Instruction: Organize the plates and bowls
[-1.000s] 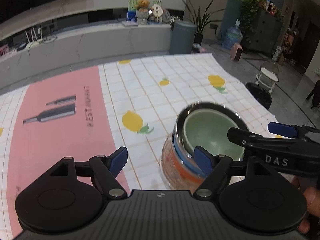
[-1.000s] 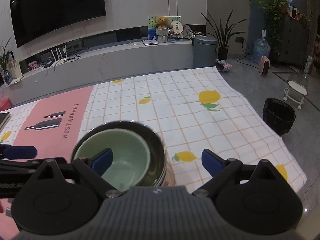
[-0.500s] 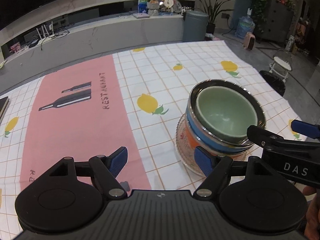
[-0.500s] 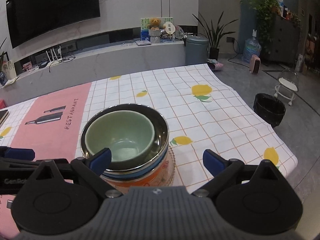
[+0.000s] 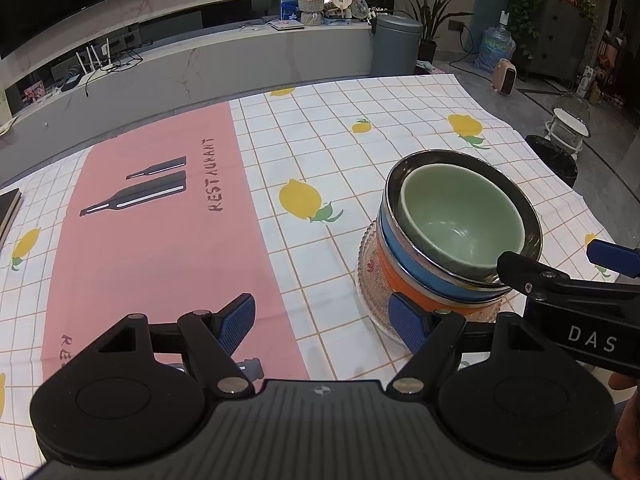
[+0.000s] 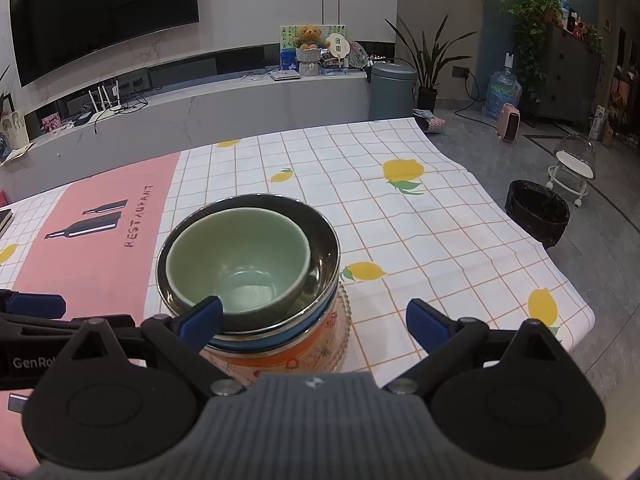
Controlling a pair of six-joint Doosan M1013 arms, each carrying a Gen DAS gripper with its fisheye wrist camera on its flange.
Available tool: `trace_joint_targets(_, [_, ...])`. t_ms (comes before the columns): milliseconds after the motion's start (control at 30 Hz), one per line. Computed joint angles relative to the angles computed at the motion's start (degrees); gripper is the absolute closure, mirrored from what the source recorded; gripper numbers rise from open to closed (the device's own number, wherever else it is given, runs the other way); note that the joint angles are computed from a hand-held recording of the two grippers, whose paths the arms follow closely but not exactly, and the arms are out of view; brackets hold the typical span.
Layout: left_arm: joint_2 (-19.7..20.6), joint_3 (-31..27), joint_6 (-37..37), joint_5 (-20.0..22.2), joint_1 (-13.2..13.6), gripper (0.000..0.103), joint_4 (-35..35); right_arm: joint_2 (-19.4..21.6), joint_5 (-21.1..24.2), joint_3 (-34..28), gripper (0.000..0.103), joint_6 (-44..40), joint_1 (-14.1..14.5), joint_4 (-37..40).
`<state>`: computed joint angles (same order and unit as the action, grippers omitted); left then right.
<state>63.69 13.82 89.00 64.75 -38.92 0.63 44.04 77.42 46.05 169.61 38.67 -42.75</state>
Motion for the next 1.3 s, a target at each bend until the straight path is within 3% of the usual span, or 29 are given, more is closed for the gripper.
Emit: trace_joint_targets(1300, [-0.5, 1.0, 0.0, -0.3, 0.0, 0.015, 0.6, 0.1, -0.3, 0.2, 0.006, 0.2, -0.1, 0.7])
